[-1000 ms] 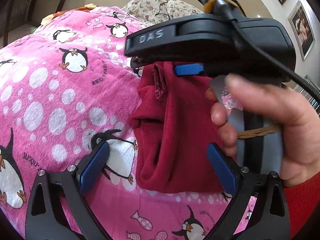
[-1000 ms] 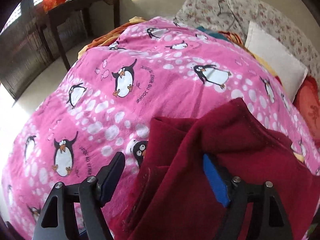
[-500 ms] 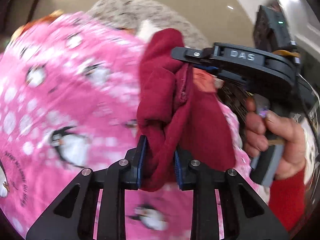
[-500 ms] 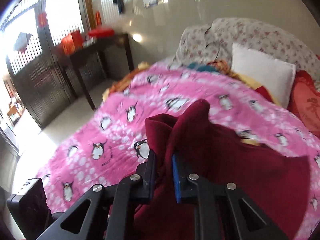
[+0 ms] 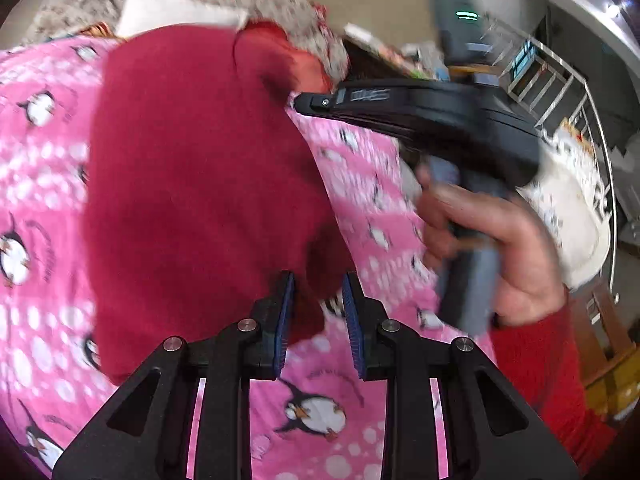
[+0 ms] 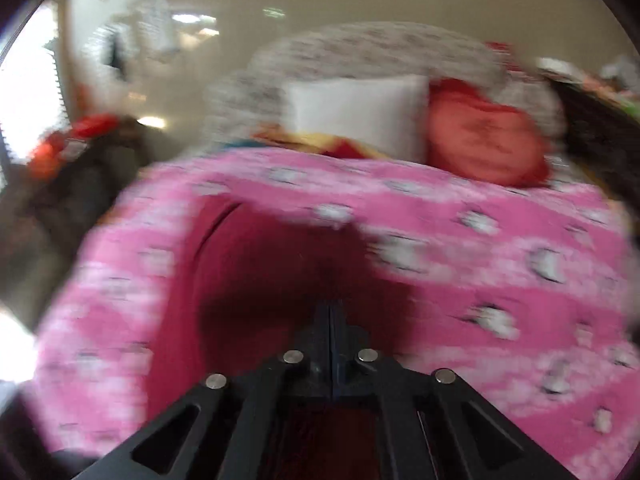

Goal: Fold small clothes

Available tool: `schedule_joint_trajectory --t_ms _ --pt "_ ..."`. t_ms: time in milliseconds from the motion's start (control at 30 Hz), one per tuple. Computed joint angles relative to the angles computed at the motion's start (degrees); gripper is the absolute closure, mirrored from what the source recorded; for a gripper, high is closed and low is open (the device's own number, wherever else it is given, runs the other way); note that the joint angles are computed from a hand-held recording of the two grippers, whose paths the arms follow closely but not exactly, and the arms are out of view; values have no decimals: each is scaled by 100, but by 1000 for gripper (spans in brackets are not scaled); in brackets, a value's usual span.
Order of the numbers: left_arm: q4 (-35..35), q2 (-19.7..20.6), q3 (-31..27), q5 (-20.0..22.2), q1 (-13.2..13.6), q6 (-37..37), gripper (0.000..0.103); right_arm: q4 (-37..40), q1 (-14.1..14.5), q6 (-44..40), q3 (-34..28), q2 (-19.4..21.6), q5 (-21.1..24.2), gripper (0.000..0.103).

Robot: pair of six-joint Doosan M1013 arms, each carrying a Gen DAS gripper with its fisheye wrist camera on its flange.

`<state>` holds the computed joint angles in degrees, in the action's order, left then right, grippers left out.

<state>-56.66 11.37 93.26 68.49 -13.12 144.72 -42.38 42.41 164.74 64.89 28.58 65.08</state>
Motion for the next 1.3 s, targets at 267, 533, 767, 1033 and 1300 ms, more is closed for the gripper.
schedule_joint_trajectory --t_ms 267,533,767,1033,1300 --pt "429 -423 100 -1040 157 560 79 -641 -60 1991 1461 -860 -2577 94" --pt "734 -101 85 -1484 251 339 74 686 -93 904 902 -395 -2463 44" --pt "856 -242 193 -1722 291 507 73 -418 66 1114 875 -402 -2278 86" --pt "836 -74 46 -1810 114 146 73 -465 105 318 157 45 -88 89" --pt "1401 -85 169 -2236 -23 -58 73 -414 292 886 761 -454 -932 62"
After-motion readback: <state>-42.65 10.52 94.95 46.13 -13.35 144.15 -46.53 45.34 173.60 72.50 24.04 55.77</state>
